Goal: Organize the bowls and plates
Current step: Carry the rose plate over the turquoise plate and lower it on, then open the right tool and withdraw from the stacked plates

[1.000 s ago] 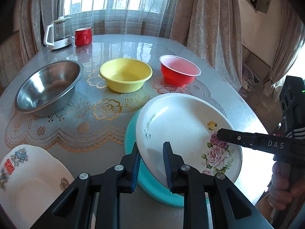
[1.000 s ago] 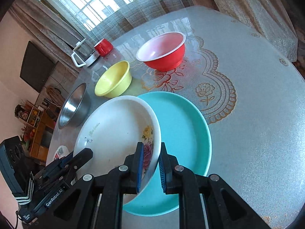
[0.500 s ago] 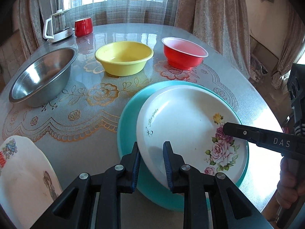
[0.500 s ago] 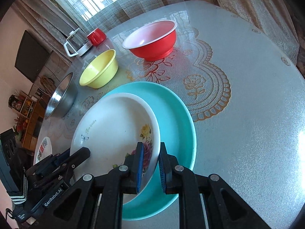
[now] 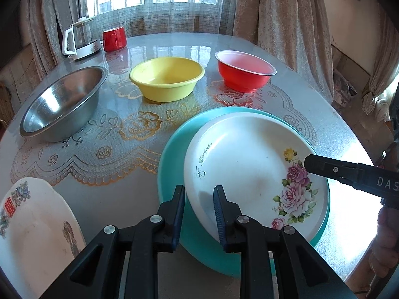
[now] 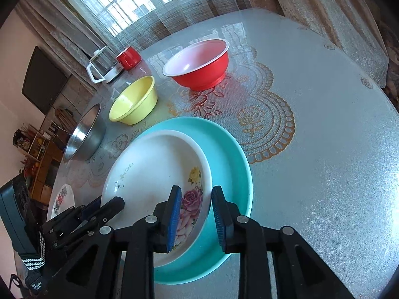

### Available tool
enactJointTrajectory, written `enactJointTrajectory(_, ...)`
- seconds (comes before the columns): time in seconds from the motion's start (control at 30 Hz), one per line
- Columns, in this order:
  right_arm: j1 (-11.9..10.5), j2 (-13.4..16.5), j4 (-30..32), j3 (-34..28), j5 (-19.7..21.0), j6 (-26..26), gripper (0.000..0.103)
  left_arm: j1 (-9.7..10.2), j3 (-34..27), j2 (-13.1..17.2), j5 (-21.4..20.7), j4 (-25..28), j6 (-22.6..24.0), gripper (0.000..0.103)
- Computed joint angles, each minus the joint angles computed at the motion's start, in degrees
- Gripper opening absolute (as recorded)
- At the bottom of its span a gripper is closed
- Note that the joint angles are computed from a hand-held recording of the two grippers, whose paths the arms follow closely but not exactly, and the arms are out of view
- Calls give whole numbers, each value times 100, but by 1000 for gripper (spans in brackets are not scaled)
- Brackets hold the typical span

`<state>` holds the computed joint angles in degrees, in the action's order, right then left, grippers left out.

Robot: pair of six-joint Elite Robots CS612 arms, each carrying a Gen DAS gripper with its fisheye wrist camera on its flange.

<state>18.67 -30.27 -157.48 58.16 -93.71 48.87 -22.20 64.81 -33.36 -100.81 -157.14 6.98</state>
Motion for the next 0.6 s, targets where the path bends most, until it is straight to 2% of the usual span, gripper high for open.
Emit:
enactJointTrajectory(0.17, 41, -8, 130, 10, -205, -31, 26, -14, 111, -31, 68, -260, 33, 25)
enactJointTrajectory(0.23, 61, 18, 364, -62, -289, -60, 26, -17, 139, -36, 100, -312, 11, 26)
enactJointTrajectory(0.43, 66, 0, 286, -14, -316, -75, 27, 12, 181, -58, 149, -454, -260, 31)
enactJointTrajectory(0.6, 68, -63, 38, 96, -496, 132, 29, 42, 213, -85, 153, -541, -408, 35)
